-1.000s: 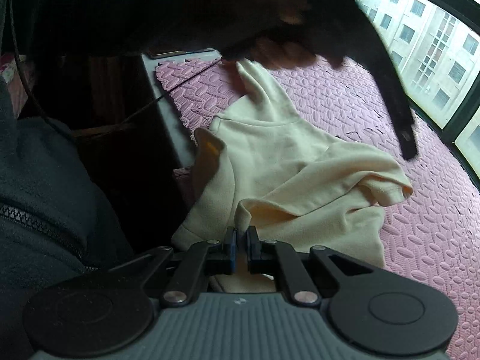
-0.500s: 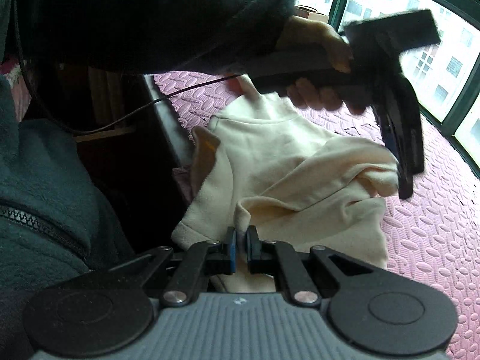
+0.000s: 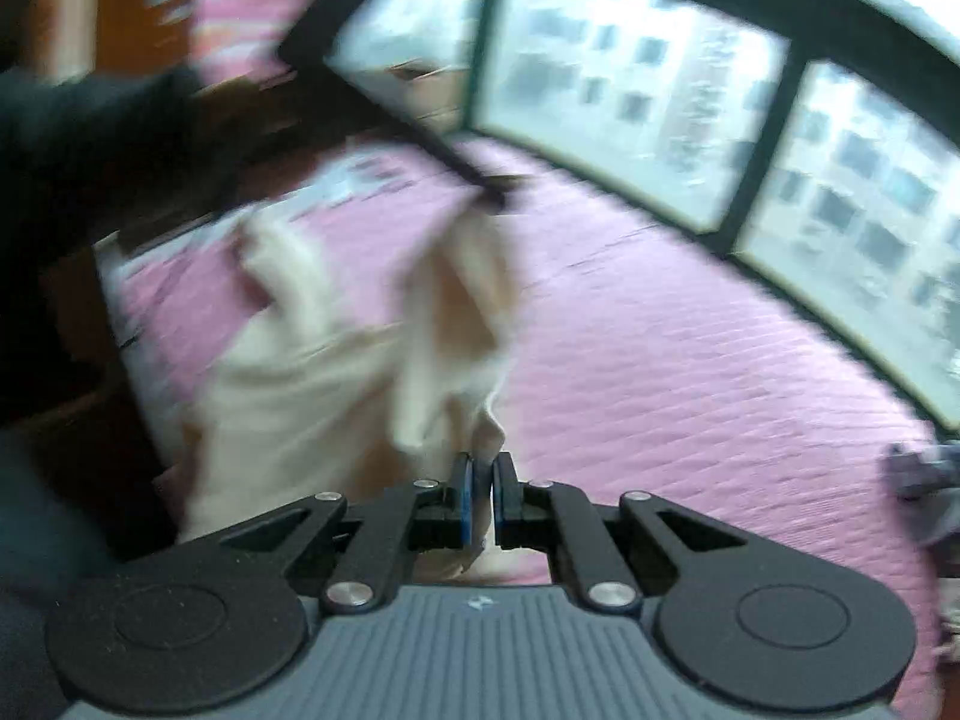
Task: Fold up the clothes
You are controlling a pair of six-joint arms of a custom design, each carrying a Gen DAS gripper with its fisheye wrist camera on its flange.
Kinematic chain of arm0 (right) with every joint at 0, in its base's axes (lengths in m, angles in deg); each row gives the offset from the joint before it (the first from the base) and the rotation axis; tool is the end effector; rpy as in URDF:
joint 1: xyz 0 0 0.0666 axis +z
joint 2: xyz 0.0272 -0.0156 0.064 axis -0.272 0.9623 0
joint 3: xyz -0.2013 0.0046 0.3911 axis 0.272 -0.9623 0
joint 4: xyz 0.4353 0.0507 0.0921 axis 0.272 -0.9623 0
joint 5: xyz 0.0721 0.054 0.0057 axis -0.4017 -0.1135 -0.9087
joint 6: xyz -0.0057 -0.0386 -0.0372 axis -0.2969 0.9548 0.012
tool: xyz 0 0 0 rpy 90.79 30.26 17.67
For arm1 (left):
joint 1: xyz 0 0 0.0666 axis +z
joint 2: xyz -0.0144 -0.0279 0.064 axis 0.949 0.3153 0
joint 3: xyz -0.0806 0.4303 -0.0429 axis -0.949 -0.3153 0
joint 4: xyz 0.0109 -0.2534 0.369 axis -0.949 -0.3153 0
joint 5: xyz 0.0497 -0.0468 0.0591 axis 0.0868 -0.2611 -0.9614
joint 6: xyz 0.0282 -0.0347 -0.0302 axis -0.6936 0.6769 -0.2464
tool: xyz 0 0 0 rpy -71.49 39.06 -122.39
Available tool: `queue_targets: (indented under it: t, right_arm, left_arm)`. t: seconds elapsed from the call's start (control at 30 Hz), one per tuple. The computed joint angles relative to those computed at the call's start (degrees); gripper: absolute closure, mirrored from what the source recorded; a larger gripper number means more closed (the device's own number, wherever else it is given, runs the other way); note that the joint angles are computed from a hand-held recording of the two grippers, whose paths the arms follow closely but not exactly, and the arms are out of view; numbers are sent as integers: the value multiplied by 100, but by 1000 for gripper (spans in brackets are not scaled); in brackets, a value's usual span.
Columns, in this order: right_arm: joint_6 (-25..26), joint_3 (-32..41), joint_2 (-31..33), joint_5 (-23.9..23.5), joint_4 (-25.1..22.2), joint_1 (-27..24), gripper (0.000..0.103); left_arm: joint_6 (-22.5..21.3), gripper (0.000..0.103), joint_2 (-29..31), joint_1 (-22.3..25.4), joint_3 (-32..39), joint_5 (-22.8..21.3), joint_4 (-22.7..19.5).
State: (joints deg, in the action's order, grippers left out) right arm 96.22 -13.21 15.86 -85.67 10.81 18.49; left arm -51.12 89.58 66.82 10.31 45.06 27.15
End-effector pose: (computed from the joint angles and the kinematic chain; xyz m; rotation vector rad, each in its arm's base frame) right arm 0.3704 0.2498 0.3549 -0.8876 2.1472 0.1436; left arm 0.4680 -0.0512 0.3293 0.4399 2.1364 -0.3170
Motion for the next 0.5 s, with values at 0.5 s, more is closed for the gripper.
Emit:
queue_targets:
  t: [0.5]
  right_arm:
    - [-615, 997, 1403, 1162, 1205, -753, 98]
  left_arm:
    - [1194, 72, 700, 83, 506, -401, 66]
